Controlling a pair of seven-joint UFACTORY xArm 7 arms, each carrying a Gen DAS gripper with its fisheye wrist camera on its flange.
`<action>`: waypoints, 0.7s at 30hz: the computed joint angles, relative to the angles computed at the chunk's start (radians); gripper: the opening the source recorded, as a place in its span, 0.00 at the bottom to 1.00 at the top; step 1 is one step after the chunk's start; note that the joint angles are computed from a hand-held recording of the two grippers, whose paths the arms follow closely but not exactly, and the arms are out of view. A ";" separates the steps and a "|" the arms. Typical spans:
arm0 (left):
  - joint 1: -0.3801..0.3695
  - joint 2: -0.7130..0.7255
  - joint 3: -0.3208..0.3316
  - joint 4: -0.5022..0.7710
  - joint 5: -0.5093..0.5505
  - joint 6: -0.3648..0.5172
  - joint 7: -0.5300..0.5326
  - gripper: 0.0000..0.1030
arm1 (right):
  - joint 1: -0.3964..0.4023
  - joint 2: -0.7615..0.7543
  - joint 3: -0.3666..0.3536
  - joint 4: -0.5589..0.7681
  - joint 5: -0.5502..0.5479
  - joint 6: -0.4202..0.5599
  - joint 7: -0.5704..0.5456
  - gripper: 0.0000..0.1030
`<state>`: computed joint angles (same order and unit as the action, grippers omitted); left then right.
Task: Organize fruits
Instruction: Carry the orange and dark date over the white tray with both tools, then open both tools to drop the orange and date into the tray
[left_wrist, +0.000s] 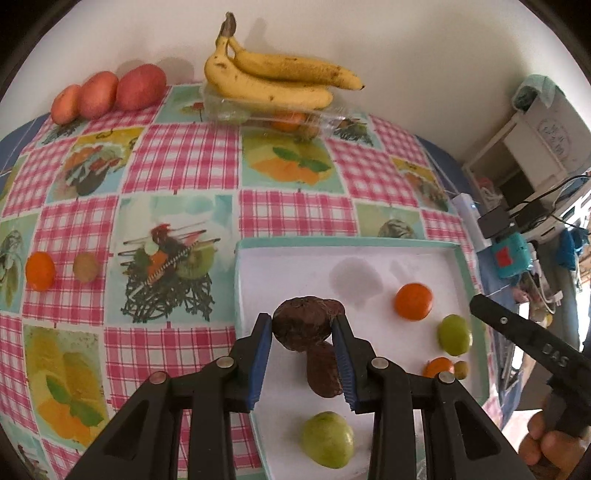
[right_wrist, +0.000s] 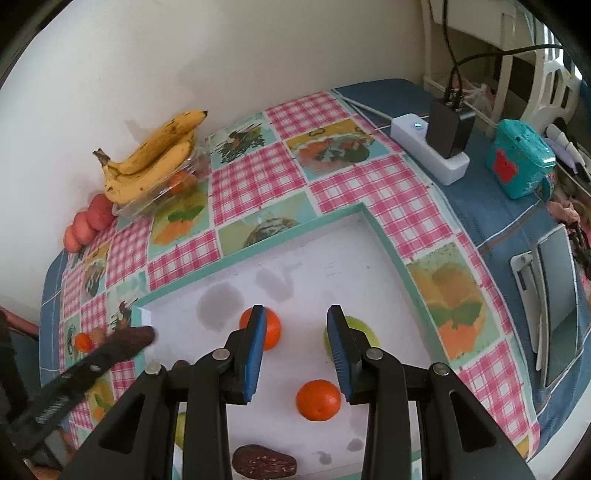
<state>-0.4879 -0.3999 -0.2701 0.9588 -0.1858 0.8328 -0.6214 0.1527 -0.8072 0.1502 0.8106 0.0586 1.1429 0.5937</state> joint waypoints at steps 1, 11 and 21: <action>0.000 0.002 -0.003 -0.003 0.003 0.000 -0.003 0.35 | 0.003 0.004 0.001 0.002 0.002 0.000 -0.001 0.34; -0.003 0.041 -0.023 0.021 0.059 0.039 -0.027 0.35 | 0.020 0.028 0.015 0.017 -0.002 0.007 -0.006 0.34; -0.011 0.058 -0.018 0.044 0.057 0.071 -0.013 0.36 | 0.021 0.026 0.015 0.016 -0.005 0.012 0.001 0.34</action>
<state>-0.4987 -0.3417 -0.2881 1.0028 -0.1285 0.9035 -0.6347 0.1733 -0.7814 0.1656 0.8268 0.0534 1.1554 0.5948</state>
